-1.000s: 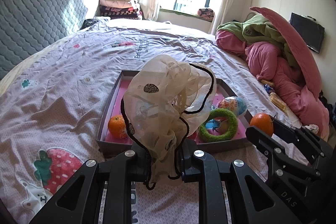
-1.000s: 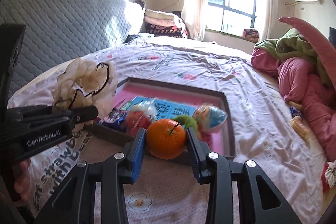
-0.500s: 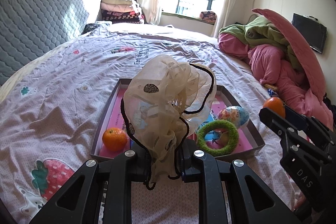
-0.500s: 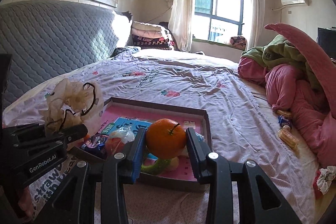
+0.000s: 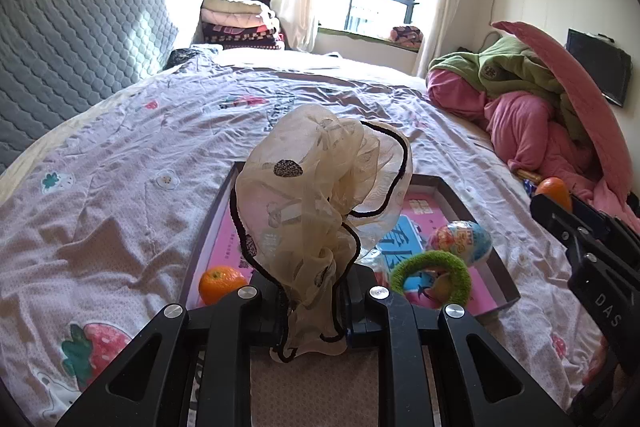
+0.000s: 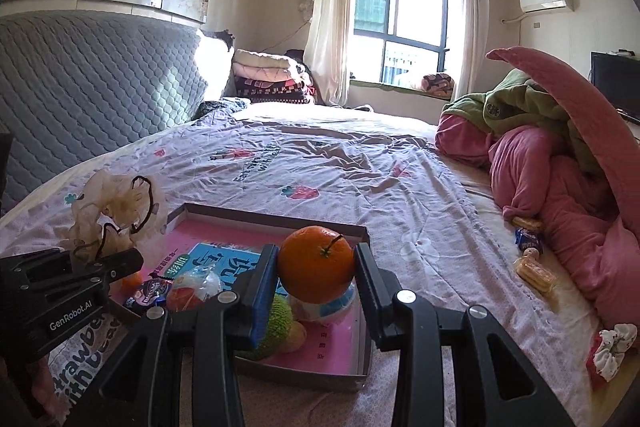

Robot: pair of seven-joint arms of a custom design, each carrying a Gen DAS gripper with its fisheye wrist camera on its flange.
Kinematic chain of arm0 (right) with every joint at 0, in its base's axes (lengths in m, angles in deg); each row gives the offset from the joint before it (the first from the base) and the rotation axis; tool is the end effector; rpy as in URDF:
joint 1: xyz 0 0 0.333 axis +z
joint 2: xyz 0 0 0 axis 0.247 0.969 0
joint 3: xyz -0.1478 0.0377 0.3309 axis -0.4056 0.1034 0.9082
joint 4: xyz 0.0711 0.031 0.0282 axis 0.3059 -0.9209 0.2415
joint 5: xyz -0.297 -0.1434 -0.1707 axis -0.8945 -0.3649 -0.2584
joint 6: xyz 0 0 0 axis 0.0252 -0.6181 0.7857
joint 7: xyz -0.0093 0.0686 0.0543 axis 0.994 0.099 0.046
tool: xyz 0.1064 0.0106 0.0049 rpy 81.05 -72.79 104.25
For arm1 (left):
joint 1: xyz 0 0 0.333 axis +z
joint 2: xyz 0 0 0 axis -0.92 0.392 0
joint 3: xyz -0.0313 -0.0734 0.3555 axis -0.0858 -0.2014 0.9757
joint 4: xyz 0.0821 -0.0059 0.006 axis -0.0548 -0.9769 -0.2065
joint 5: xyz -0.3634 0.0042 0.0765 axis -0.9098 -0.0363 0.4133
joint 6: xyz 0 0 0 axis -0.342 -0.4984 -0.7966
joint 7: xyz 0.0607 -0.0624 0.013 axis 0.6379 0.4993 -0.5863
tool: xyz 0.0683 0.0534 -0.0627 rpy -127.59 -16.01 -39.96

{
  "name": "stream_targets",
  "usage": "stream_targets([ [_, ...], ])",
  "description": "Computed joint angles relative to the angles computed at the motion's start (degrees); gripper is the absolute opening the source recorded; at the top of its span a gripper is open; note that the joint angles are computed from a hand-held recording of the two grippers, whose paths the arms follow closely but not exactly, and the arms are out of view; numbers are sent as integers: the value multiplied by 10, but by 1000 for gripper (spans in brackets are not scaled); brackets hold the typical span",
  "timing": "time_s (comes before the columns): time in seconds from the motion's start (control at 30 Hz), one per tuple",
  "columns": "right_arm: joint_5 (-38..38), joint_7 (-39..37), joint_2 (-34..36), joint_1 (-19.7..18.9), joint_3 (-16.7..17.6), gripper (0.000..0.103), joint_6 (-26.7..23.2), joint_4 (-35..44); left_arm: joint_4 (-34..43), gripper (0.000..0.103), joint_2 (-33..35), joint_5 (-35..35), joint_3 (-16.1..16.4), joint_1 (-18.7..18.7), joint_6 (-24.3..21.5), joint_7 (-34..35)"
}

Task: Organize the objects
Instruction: 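Carry the mesh bag and orange over the tray and lower them with both tools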

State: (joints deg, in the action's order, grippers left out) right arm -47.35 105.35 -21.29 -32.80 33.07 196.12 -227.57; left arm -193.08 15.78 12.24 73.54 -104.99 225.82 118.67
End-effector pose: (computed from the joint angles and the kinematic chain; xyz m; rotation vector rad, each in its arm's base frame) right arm 0.3841 0.2732 0.5169 -1.4669 1.6838 -1.1445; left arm 0.4765 -0.2573 0.4948 -1.4881 1.9567 -1.1547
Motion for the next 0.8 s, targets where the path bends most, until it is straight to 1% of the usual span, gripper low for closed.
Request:
stream_targets([
  [0.03, -1, -1, -2, -2, -1, 39, 1, -1, 2, 20, 3, 1, 8, -6, 1, 0],
  [0.07, -2, -1, -3, -4, -3, 39, 1, -2, 10, 20, 8, -29, 31, -32, 1, 28],
  [0.13, -4, -4, 0, -7, -4, 39, 2, -4, 22, 20, 17, -69, 97, -97, -7, 64],
  [0.17, -5, -5, 4, -8, -3, 39, 2, -4, 27, 20, 23, -74, 134, -129, -16, 67],
  [0.2, -6, -8, 11, -10, -1, 39, -1, -4, 29, 21, 26, -70, 153, -144, -21, 62],
  [0.23, -7, -9, 18, -12, 1, 39, -6, -2, 31, 21, 32, -67, 193, -179, -30, 58],
  [0.27, -8, -10, 23, -13, 3, 39, -6, -5, 33, 21, 36, -61, 221, -203, -35, 50],
  [0.3, -10, -11, 32, -14, 5, 39, -9, -5, 34, 21, 39, -54, 230, -207, -41, 41],
  [0.33, -12, -12, 41, -17, 9, 39, -12, -4, 35, 21, 41, -49, 223, -196, -50, 36],
  [0.37, -14, -12, 49, -19, 13, 39, -15, -3, 38, 21, 41, -52, 198, -168, -60, 37],
  [0.4, -17, -13, 56, -21, 16, 39, -17, -3, 40, 21, 43, -50, 185, -154, -66, 36],
  [0.43, -19, -14, 64, -23, 21, 39, -20, -2, 41, 21, 45, -39, 188, -153, -74, 28],
  [0.5, -25, -14, 78, -28, 29, 39, -29, 1, 38, 21, 49, -7, 211, -169, -81, 1],
  [0.53, -27, -15, 88, -30, 33, 39, -30, 2, 38, 21, 51, 6, 216, -172, -86, -9],
  [0.57, -30, -16, 95, -30, 34, 39, -34, 2, 39, 21, 52, 10, 209, -163, -91, -13],
  [0.6, -32, -14, 100, -32, 38, 39, -39, 3, 41, 21, 52, 7, 191, -145, -98, -10],
  [0.67, -37, -13, 117, -36, 44, 39, -48, 7, 42, 21, 53, 9, 168, -121, -103, -14],
  [0.8, -49, -8, 132, -43, 55, 39, -58, 10, 43, 22, 57, 33, 147, -95, -106, -39],
])
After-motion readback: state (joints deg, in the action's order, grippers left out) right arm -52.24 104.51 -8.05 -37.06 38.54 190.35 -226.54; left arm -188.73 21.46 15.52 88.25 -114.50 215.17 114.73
